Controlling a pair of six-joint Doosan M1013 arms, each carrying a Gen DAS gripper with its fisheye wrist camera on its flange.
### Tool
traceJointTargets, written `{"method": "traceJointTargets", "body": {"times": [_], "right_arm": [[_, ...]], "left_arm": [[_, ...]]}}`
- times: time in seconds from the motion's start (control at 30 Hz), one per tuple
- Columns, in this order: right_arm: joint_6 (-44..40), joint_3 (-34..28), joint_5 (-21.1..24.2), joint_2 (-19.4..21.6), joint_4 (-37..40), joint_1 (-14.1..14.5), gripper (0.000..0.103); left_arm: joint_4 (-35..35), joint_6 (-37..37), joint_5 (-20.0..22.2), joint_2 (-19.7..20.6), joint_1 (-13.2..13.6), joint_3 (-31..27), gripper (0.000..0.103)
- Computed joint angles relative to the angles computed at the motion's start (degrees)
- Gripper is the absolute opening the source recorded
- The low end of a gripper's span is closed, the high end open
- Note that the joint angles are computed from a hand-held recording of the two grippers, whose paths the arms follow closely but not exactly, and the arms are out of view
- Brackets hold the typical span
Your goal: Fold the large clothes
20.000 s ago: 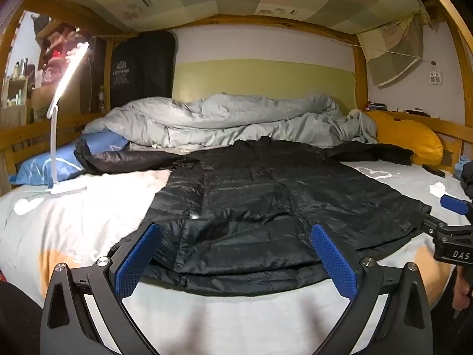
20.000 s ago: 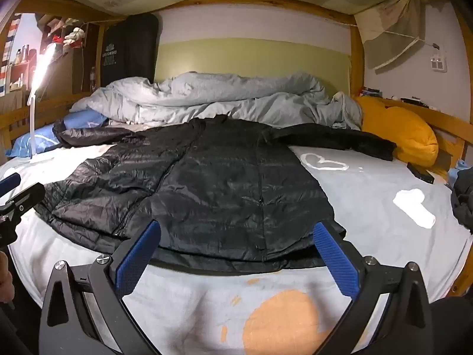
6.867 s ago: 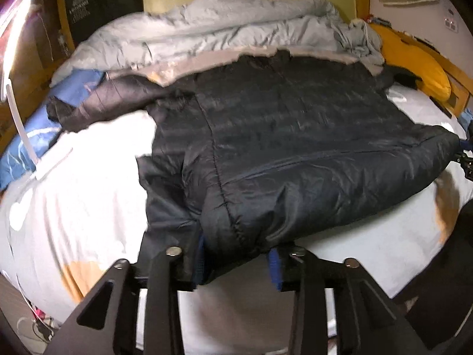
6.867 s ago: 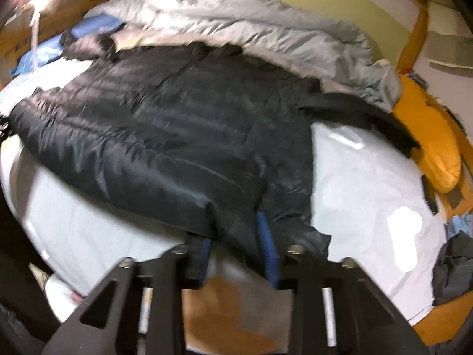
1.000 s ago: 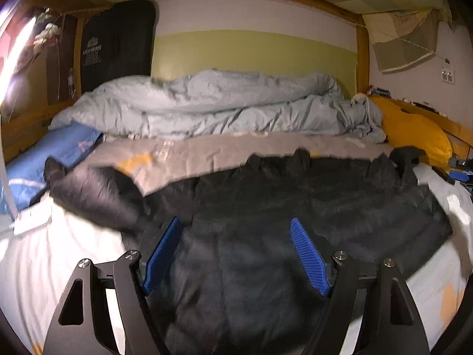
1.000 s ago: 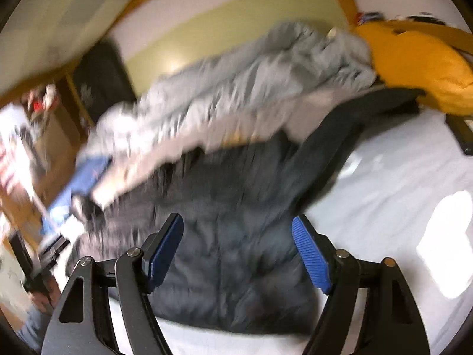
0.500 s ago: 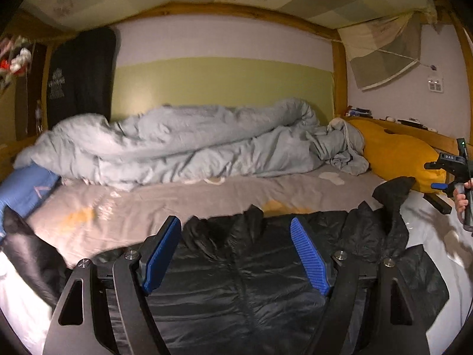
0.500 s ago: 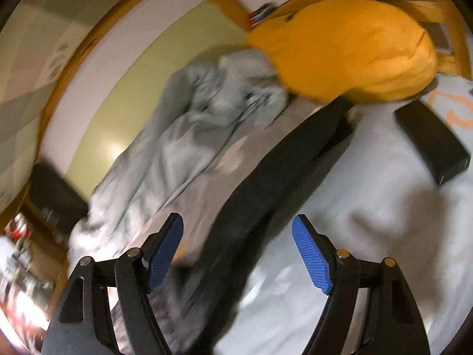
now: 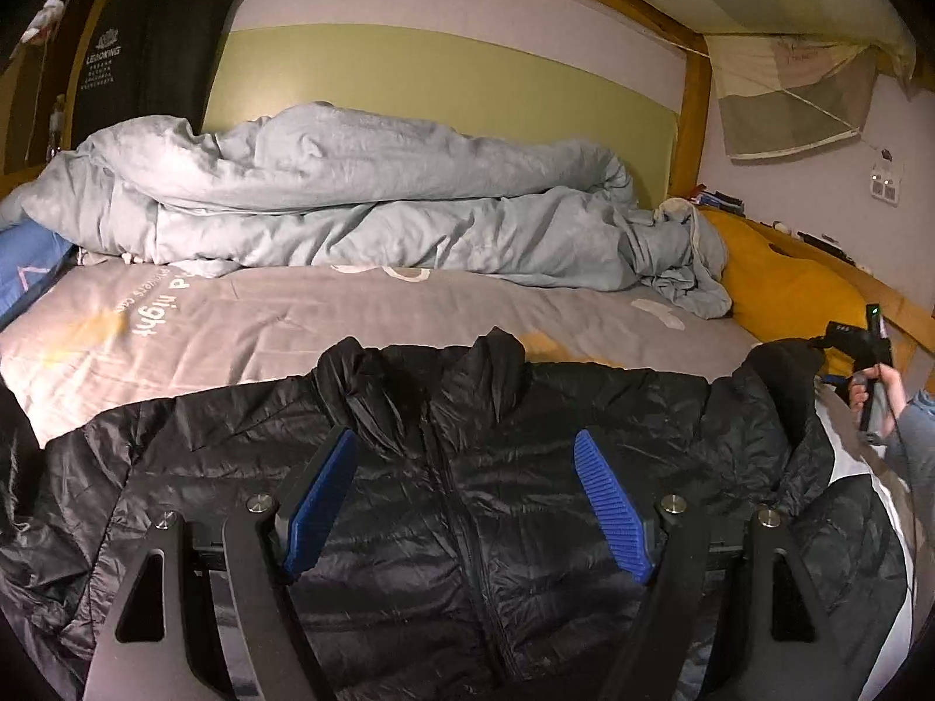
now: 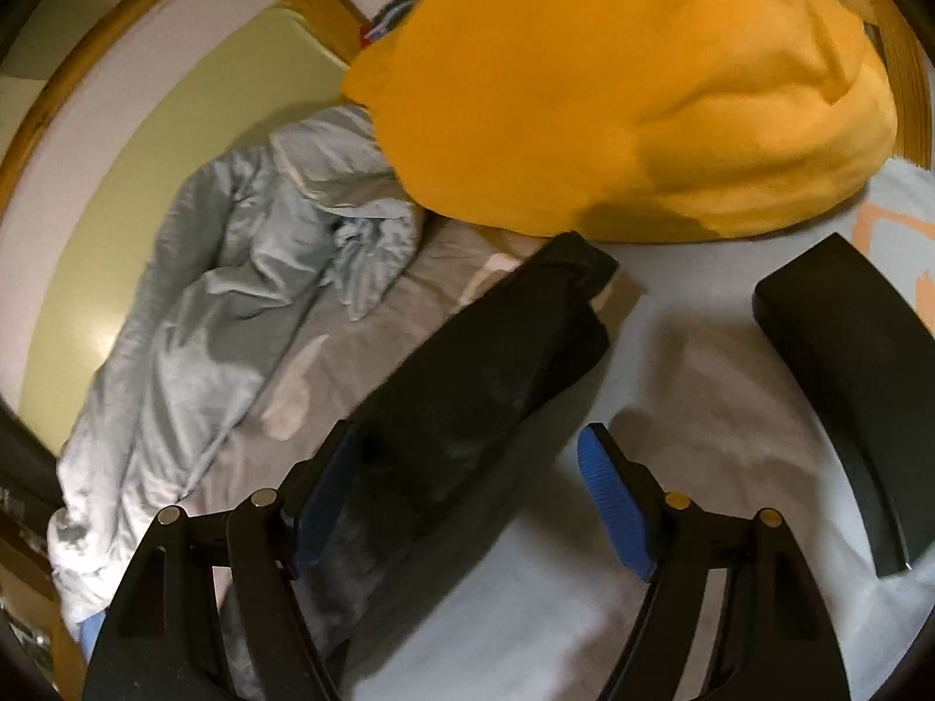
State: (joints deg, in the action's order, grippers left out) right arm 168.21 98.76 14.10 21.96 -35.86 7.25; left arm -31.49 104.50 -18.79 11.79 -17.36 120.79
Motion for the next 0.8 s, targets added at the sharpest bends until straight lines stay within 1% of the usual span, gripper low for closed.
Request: {"method": "traceJointTargets", "body": {"times": [0.03, 0.07, 0.1, 0.13, 0.17, 0.2, 0.23, 0.27, 0.3, 0.33, 0.4, 0.47, 0.57, 0.63, 0.67, 0.73, 0.77, 0.8], "right_arm": [[0.2, 0.2, -1.3, 0.1, 0.6, -0.3, 0.068], [-2.3, 0.4, -2.5, 0.0, 3.6, -0.7, 0.056], [-4.9, 0.6, -3.9, -0.1, 6.8, -0.9, 0.043], [-8.1, 0.9, -5.5, -0.4, 9.9, -1.0, 0.023], [-9.8, 0.8, -5.7, -0.6, 10.5, -0.8, 0.012], [-9.4, 0.4, -4.6, -0.9, 8.2, -0.2, 0.002], [-6.5, 0.0, -3.2, -1.5, 2.8, 0.7, 0.002], [-3.6, -0.1, -2.8, -2.2, -2.5, 1.6, 0.002], [-3.3, -0.2, -2.7, -2.8, -4.8, 2.4, 0.002], [-4.2, -0.5, -2.4, -3.6, -5.8, 3.3, 0.002], [-5.5, -1.5, -1.5, -5.3, -8.4, 5.8, 0.002], [-7.3, -2.5, -1.1, -6.7, -9.6, 8.5, 0.002], [-13.4, -4.8, -0.7, -8.2, -8.1, 13.6, 0.002], [-22.1, -7.0, -0.2, -8.4, -3.1, 17.4, 0.002], [-26.4, -7.9, 0.0, -8.3, -0.5, 19.1, 0.002], [-31.6, -10.3, 1.3, -7.5, 0.5, 23.1, 0.002], [-32.8, -11.1, 1.4, -7.1, 0.4, 24.6, 0.002], [-35.5, -11.6, 0.3, -6.6, 3.3, 25.9, 0.002]], "left_arm": [[0.4, -0.3, -0.1, -0.1, 0.0, 0.1, 0.079], [1.2, -0.7, -0.4, -0.1, -0.1, 0.2, 0.079], [2.2, -1.4, -0.7, -0.2, -0.1, 0.4, 0.078], [3.2, -2.2, -0.9, -0.4, 0.0, 0.5, 0.078], [5.6, -4.3, -1.8, -0.7, 0.1, 1.0, 0.078], [7.6, -6.5, -3.5, -1.2, 0.3, 1.7, 0.079], [9.0, -8.2, -4.6, -1.9, 0.5, 2.4, 0.079], [9.7, -9.2, -5.2, -2.5, 0.7, 2.9, 0.079], [10.1, -9.9, -6.2, -3.3, 1.0, 3.6, 0.078], [9.1, -9.2, -7.2, -3.9, 1.0, 4.1, 0.078], [3.9, -4.6, -8.0, -5.1, 0.9, 4.8, 0.079], [4.3, -5.3, -8.9, -6.2, 1.2, 5.7, 0.078], [4.0, -5.8, -11.2, -8.0, 1.5, 7.2, 0.078], [3.5, -5.6, -12.6, -8.8, 1.6, 7.9, 0.079], [3.3, -5.6, -13.3, -9.3, 1.8, 8.3, 0.078], [2.2, -5.1, -14.6, -10.0, 2.1, 8.8, 0.078], [1.4, -4.6, -14.7, -10.3, 2.3, 8.9, 0.078], [0.7, -4.4, -14.0, -10.6, 2.6, 8.9, 0.078]]}}
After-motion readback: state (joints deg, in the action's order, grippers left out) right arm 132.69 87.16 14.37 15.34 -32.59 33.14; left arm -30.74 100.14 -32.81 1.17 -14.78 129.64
